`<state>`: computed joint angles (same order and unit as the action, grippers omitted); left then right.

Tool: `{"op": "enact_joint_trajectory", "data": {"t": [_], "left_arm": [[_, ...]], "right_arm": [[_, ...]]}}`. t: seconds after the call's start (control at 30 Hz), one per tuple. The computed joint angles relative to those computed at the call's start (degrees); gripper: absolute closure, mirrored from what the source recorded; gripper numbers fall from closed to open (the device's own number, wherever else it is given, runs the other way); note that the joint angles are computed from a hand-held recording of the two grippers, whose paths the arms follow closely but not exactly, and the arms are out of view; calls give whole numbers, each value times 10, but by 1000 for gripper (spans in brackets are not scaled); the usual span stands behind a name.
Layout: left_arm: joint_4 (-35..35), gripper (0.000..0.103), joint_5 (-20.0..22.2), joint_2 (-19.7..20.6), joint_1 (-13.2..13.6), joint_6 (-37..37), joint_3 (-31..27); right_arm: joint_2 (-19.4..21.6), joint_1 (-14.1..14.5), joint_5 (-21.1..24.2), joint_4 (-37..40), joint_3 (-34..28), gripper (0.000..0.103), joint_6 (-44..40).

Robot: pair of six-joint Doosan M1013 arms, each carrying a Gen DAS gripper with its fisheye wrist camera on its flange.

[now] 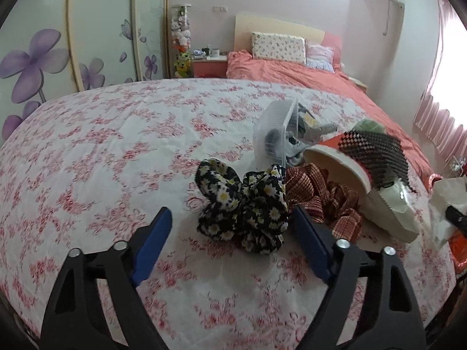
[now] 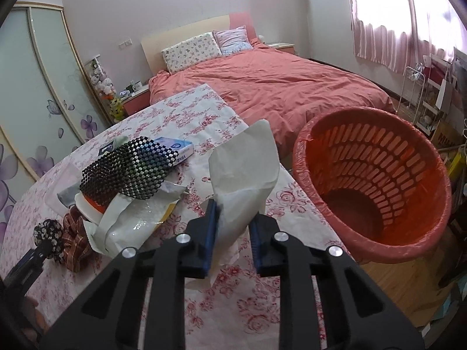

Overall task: Collect trash
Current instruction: 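Reach the right gripper to the white tissue and grasp it, then carry the white tissue over the orange basket and open the right gripper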

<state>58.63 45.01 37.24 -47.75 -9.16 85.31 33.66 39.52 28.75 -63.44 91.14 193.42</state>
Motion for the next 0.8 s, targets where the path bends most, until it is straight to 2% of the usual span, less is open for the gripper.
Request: {"op": "enact_joint_trajectory", "data": {"t": [0.07, 0.1, 0.13, 0.23, 0.3, 0.8], "left_arm": [[-19, 34, -11, 3, 5, 17, -3], [-28, 41, -21, 3, 8, 23, -3], [-38, 53, -37, 2, 12, 26, 0], [-29, 70, -60, -3, 14, 13, 10], [-14, 75, -60, -7, 12, 9, 14], [61, 76, -52, -36, -13, -29, 23]], "right_arm": [[-2, 1, 0, -2, 3, 81, -1], [-2, 1, 0, -3, 3, 81, -1], [-3, 1, 1, -4, 4, 81, -1], [-5, 2, 1, -7, 8, 81, 3], [-8, 2, -1, -15, 13, 81, 11], [-42, 6, 2, -102, 48, 81, 90]]}}
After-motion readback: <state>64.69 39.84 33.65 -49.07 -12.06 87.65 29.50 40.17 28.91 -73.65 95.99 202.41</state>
